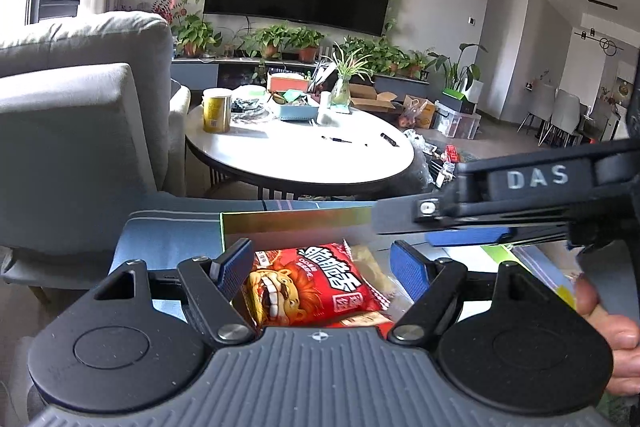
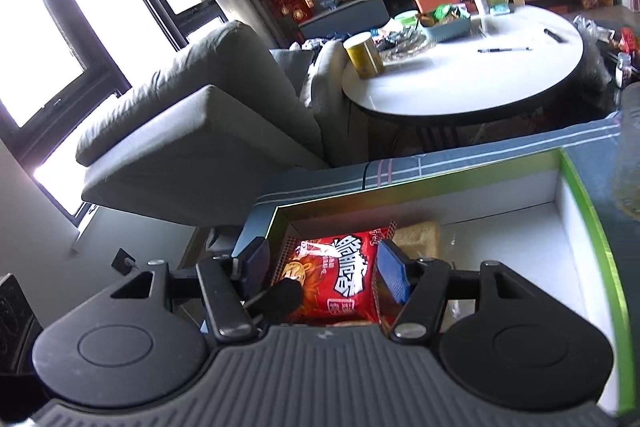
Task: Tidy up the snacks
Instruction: 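Carry the red printed bag into the green box and release it, then move the right tool back toward the remaining snacks beside the box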
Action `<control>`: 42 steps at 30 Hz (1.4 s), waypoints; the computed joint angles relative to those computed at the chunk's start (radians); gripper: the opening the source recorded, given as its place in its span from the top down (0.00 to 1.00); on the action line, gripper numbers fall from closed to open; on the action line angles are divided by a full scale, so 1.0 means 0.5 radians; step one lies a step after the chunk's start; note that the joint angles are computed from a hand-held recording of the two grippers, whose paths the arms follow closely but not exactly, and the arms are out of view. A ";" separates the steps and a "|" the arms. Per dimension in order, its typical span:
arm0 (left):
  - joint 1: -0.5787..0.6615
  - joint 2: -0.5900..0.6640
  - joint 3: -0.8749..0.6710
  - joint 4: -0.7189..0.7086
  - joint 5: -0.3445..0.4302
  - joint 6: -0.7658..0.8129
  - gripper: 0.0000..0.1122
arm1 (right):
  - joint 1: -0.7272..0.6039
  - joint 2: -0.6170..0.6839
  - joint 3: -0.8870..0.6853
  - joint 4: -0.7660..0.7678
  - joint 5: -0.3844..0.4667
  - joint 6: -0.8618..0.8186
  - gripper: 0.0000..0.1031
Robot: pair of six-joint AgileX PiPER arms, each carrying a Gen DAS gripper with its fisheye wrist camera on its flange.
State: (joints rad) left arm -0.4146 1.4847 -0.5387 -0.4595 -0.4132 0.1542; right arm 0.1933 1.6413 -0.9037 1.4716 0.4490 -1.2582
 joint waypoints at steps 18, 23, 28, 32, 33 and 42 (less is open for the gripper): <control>-0.795 -0.492 0.440 -1.462 -0.292 0.800 0.35 | -0.509 -0.578 0.673 0.124 0.098 -0.345 0.35; -1.038 -0.557 0.488 -1.798 -0.458 0.967 0.35 | -0.608 -0.589 0.739 0.159 0.106 -0.313 0.33; -1.180 -0.551 0.508 -1.924 -0.546 0.953 0.35 | -0.711 -0.553 0.764 0.075 0.286 -0.243 0.32; -1.259 -0.545 0.535 -1.990 -0.613 0.916 0.35 | -0.682 -0.589 0.811 0.100 0.347 -0.274 0.32; -1.275 -0.551 0.555 -1.992 -0.632 0.883 0.35 | -0.681 -0.612 0.828 0.096 0.370 -0.273 0.32; -1.420 -0.646 0.909 -2.097 -0.761 0.392 0.35 | -0.420 -0.664 0.887 -0.038 0.831 -0.282 0.27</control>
State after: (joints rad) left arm -1.1245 1.1617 -0.0840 -1.5079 -0.7937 0.3503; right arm -0.0167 1.3093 -0.4601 1.4525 0.8644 -1.3990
